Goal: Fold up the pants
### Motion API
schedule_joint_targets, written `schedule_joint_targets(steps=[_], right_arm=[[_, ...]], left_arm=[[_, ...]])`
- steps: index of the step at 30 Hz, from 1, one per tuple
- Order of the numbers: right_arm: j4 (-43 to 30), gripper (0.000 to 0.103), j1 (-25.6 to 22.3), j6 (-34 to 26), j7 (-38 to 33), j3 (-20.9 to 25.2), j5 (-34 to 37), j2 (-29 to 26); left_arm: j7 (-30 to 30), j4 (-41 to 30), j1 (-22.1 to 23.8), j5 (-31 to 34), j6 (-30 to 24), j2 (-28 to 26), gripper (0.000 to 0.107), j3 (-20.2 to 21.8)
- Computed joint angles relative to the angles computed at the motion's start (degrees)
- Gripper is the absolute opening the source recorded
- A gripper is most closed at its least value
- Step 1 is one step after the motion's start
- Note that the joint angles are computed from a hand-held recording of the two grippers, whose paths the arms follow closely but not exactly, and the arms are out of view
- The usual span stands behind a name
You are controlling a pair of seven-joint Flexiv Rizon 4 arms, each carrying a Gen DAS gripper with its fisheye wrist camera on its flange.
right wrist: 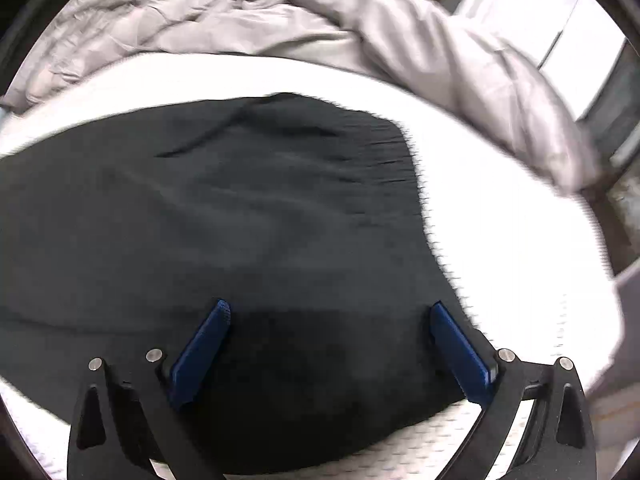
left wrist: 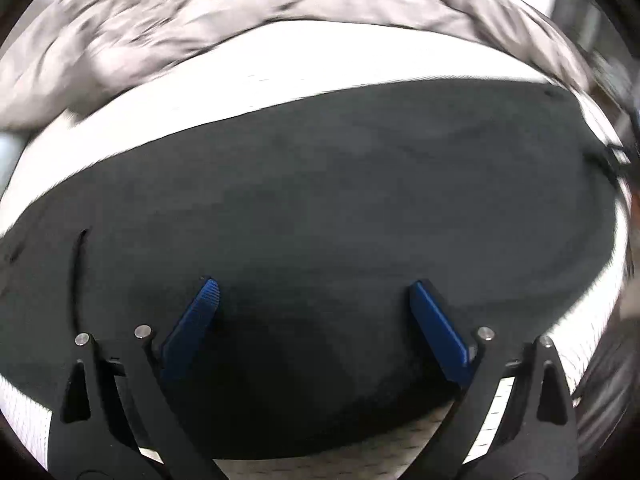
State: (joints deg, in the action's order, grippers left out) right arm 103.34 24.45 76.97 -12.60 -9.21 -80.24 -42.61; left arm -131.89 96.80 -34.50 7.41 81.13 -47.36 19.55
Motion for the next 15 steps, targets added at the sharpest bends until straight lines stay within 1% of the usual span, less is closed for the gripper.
schedule_joint_targets(steps=[1, 2, 3, 4, 5, 6, 7, 8, 9, 10, 11, 12, 13, 14, 15], right_arm=[[-0.2, 0.100, 0.5, -0.7, -0.3, 0.0, 0.1, 0.3], [-0.4, 0.100, 1.4, -1.1, 1.2, -0.6, -1.5, 0.8], [-0.3, 0.100, 2.2, -0.4, 4.5, -1.1, -5.2, 1.6], [-1.3, 0.100, 2.1, 1.7, 8.3, -1.1, -9.7, 1.8], [-2.7, 0.100, 1.1, 4.3, 8.3, 0.3, -11.7, 1.4], [-6.0, 0.100, 1.6, 5.0, 7.1, 1.0, -9.9, -0.5], [-9.1, 0.100, 2.2, 6.8, 2.1, 2.8, -4.7, -3.1], [-10.4, 0.100, 2.9, 6.4, -3.2, 4.2, 0.9, -4.6], [-12.6, 0.100, 3.5, 4.5, -9.9, 7.2, 7.4, -6.8], [-16.3, 0.100, 3.3, 1.2, -18.7, 11.7, 14.2, -9.9], [-19.3, 0.100, 3.1, -0.9, -24.3, 14.4, 17.4, -12.5], [-22.0, 0.100, 3.7, -2.8, -29.7, 15.7, 20.7, -14.5], [-25.6, 0.099, 4.4, -6.7, -33.8, 16.5, 22.1, -17.0], [-27.7, 0.100, 5.5, -9.1, -34.2, 15.5, 21.7, -18.2], [-28.0, 0.101, 5.6, -8.8, -34.2, 14.1, 23.6, -18.3]], left_arm=[[-0.4, 0.0, 0.2, -0.2, 0.2, 0.2, 0.087, 0.3], [-1.3, 0.1, -0.6, -0.1, 0.2, 0.6, 0.086, 1.3], [-2.2, -0.1, -1.4, 0.4, 1.8, 0.7, 0.086, 2.2], [-2.2, -1.1, -1.5, 0.5, 3.2, 0.5, 0.086, 2.5], [-1.6, -2.3, -1.3, 0.7, 5.4, -0.3, 0.086, 2.2], [0.0, -4.7, -0.4, -0.1, 5.0, -1.3, 0.086, 1.0], [1.4, -6.8, 0.4, -1.1, 3.7, -2.1, 0.086, 0.1], [2.8, -10.2, 1.5, -2.5, 1.2, -3.6, 0.086, -1.2], [3.7, -13.2, 3.9, -2.4, -0.6, -4.8, 0.086, -3.9], [7.7, -16.3, 6.8, -4.5, -1.5, -6.8, 0.086, -7.4], [12.3, -19.6, 8.1, -7.0, -3.5, -9.0, 0.085, -9.3], [13.1, -22.8, 8.6, -6.0, -7.4, -10.6, 0.084, -9.3], [13.4, -24.7, 7.8, -6.5, -11.0, -11.8, 0.084, -7.5], [11.9, -24.7, 8.6, -4.9, -12.2, -11.9, 0.084, -7.5], [10.3, -22.9, 9.9, -3.2, -10.0, -11.1, 0.083, -9.3]])
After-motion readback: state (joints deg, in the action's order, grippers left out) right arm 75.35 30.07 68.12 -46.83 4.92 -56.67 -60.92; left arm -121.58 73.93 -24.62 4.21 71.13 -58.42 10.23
